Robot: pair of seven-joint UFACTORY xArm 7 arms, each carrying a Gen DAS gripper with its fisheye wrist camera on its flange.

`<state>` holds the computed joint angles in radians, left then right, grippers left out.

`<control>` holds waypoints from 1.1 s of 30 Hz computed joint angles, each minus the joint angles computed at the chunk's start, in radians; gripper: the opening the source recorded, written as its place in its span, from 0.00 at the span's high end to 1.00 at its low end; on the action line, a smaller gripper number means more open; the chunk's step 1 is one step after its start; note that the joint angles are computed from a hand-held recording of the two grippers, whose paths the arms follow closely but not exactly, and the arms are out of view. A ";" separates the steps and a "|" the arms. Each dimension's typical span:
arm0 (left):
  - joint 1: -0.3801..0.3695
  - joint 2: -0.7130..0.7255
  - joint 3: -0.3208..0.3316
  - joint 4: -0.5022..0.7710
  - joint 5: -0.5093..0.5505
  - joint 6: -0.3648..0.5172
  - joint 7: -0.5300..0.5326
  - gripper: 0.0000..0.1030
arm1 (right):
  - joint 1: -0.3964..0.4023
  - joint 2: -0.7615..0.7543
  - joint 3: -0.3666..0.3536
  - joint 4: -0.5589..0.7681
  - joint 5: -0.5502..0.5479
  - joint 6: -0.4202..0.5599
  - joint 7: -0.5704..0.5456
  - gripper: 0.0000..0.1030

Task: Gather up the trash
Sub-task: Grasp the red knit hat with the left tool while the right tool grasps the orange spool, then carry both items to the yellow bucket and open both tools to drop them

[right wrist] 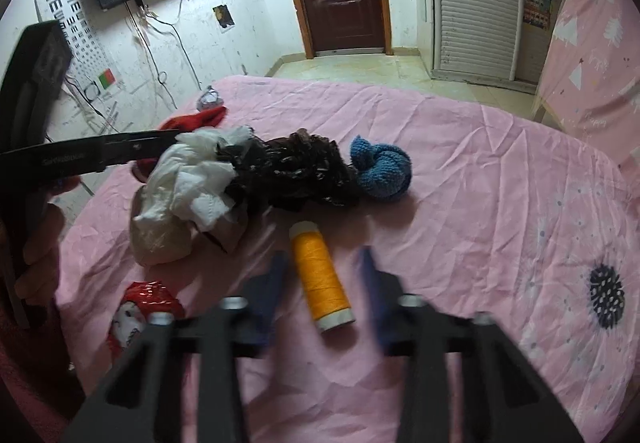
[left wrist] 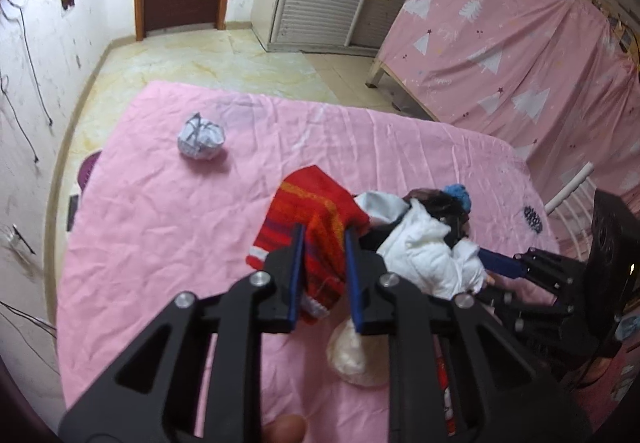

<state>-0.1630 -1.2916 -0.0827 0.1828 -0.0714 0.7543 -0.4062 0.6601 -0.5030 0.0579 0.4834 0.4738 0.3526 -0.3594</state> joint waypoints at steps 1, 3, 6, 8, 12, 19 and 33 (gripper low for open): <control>0.012 -0.013 -0.020 0.000 0.009 0.009 -0.014 0.87 | -0.001 0.003 0.000 0.002 -0.003 0.000 -0.001 0.88; 0.028 -0.028 -0.030 0.001 0.026 0.019 -0.026 0.88 | -0.006 0.009 0.014 0.004 -0.013 -0.009 0.011 0.90; 0.041 -0.039 -0.032 0.007 0.044 0.035 -0.035 0.89 | 0.001 0.001 0.010 -0.002 -0.012 -0.029 0.014 0.90; 0.046 -0.049 -0.044 0.014 0.055 0.049 -0.043 0.89 | 0.013 -0.015 -0.002 -0.014 -0.004 -0.041 0.012 0.90; 0.044 -0.057 -0.076 0.042 0.076 0.070 -0.066 0.89 | 0.035 -0.068 -0.049 -0.040 0.016 -0.044 -0.018 0.90; 0.012 -0.012 -0.141 0.128 0.101 0.069 -0.104 0.89 | 0.038 -0.177 -0.115 -0.088 0.034 -0.045 -0.052 0.90; -0.076 0.328 -0.317 0.371 0.163 -0.056 -0.224 0.88 | -0.146 -0.442 -0.312 -0.176 0.021 0.028 -0.137 0.90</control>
